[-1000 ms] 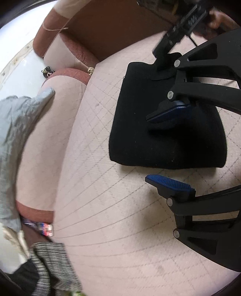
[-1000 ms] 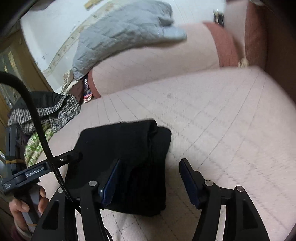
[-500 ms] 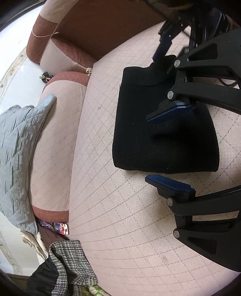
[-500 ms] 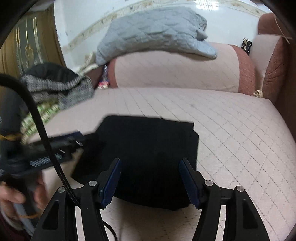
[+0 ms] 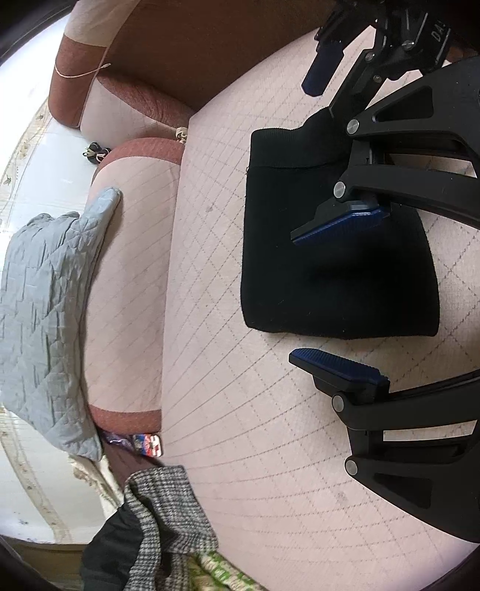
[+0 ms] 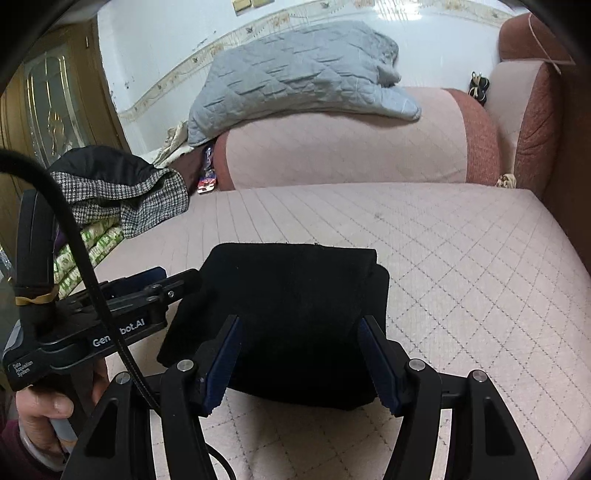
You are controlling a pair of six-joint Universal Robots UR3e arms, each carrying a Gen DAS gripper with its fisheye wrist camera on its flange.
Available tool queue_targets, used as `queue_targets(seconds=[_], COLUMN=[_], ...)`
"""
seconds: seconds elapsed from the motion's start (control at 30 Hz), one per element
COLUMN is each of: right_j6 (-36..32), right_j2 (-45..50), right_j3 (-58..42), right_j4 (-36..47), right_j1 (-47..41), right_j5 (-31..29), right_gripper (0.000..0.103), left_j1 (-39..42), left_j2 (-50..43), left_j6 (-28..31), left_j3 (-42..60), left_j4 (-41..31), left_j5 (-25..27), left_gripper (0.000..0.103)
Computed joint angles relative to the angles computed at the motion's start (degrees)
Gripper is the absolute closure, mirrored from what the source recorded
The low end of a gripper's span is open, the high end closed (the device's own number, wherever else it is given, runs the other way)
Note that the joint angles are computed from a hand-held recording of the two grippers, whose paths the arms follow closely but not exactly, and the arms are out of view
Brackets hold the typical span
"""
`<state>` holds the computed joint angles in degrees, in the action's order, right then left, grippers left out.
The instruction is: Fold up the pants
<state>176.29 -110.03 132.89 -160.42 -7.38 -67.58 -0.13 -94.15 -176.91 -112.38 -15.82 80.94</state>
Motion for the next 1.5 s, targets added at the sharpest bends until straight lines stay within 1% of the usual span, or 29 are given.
queue_targets(seconds=[0.1,0.23,0.4,0.53,0.67,0.8,0.9,1.0,1.13,1.2,1.27,1.43,1.5], right_j6=[-0.03,0.31,-2.49,-3.56,-4.62,-3.98,-4.41,-4.42,-4.43,-4.56,-4.89,-4.13,-3.00], right_j2=[-0.27,-2.02,-2.53,-2.78,-1.21,-2.22,-3.39,-3.16,-3.52,-4.76,-6.12,-10.51,-12.10], right_j3=[0.38,1.76,1.96,4.06,5.22,6.12,6.61,6.35,6.36,6.49,6.38,4.51,2.65], right_j4=[-0.84,-1.56,-1.69,-4.26,-6.14,-6.07,-5.64,-5.30,-4.65,-3.35,-1.55,4.94,8.70], right_j1=[1.02,0.23,-0.16,-1.70,-1.92,-4.78,-6.35,-6.44,-6.54,-6.53,-6.71,-6.48,-6.28], right_j5=[-1.71,-0.48,0.66,3.11,1.78,3.27,4.42,4.35,4.39,4.20,3.94,1.79,1.32], right_gripper=[0.041,0.041,0.040,0.039,0.039,0.039,0.038,0.038,0.038,0.038,0.038,0.038,0.038], left_j1=[-0.66,-1.24,-1.62,-1.81,-2.21,-1.97,-2.78,-3.84,-6.27,-7.62,-8.34,-8.41,-7.69], left_j2=[0.19,0.78,1.36,0.99,0.78,0.76,0.21,-0.22,0.32,0.44,1.01,4.15,6.98], left_j6=[0.09,0.17,-0.11,-0.03,-0.23,-0.61,-0.31,0.13,1.82,2.71,3.18,2.35,1.84], left_j3=[-0.33,-1.00,-1.11,-0.60,-0.67,-0.66,-0.65,-0.65,-2.55,-3.17,-3.76,-5.50,-7.03], left_j4=[0.25,0.43,0.11,-0.71,-0.62,-1.02,-0.53,-0.28,4.14,6.17,6.91,5.49,5.14], left_j5=[0.91,1.70,2.14,2.28,2.95,2.60,3.99,5.45,9.36,11.25,11.84,10.86,9.00], left_gripper=[0.045,0.045,0.045,0.045,0.045,0.045,0.045,0.045,0.045,0.045,0.045,0.045,0.045])
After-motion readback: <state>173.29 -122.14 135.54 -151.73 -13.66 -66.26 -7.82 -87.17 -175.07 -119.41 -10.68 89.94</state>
